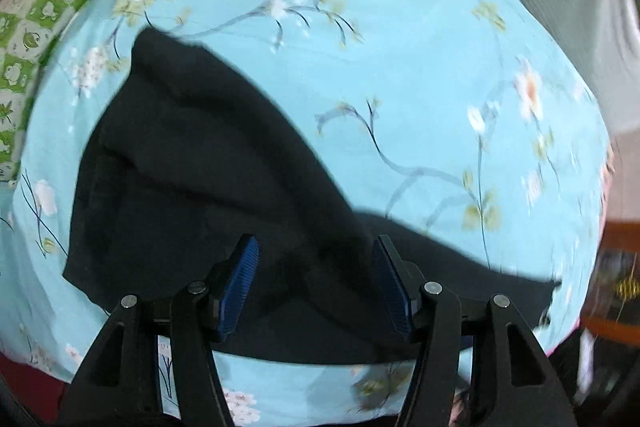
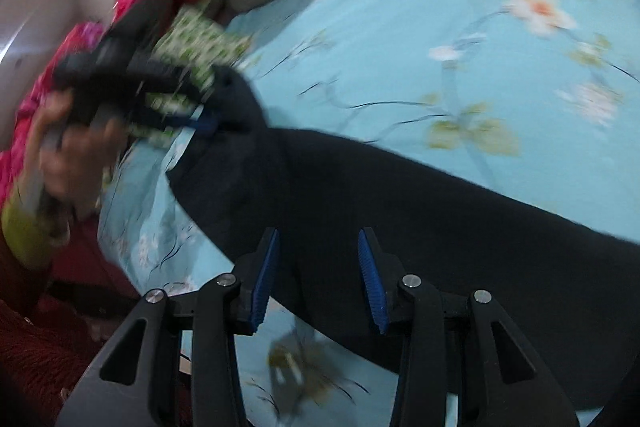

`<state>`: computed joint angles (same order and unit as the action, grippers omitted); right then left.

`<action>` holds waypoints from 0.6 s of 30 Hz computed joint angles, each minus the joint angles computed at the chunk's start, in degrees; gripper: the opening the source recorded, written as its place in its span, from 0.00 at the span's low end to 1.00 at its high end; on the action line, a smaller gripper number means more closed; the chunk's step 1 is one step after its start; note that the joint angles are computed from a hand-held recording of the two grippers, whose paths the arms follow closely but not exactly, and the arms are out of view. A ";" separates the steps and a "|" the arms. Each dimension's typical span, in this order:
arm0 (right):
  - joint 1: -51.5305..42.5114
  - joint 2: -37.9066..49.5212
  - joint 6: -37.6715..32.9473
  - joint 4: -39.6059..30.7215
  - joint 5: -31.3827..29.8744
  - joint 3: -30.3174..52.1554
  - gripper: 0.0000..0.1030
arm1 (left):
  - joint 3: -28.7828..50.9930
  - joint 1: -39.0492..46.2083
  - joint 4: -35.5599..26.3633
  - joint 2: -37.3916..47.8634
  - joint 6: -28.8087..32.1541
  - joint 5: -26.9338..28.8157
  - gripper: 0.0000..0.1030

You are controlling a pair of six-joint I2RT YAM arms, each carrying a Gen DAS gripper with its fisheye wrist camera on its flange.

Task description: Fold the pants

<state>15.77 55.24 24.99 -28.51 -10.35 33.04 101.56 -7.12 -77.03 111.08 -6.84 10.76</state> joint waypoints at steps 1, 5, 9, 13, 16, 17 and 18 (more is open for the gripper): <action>1.15 3.01 -0.33 1.89 -0.09 0.72 0.41 | 1.90 -0.61 -0.52 1.42 -1.25 -1.24 0.60; 3.52 13.41 -2.76 7.05 -0.86 3.84 0.44 | 7.52 -3.77 -2.69 7.22 -5.39 -6.45 0.61; 4.26 19.76 -3.94 9.88 -1.73 6.03 0.44 | 6.25 -5.37 -2.17 8.71 -7.40 -8.79 0.37; 5.69 22.58 -5.75 9.87 -0.49 7.26 0.17 | -2.46 -4.39 3.45 2.71 -6.37 -6.35 0.06; 6.63 21.51 -6.47 9.09 1.14 7.74 0.07 | -14.02 0.65 11.41 -8.30 -2.16 -0.75 0.04; 6.72 20.55 -6.65 8.83 1.15 7.78 0.06 | -17.35 2.35 13.34 -12.00 -0.57 0.95 0.04; 7.15 19.38 -6.68 8.50 1.41 7.91 0.06 | -20.75 4.41 14.78 -15.45 1.31 2.68 0.04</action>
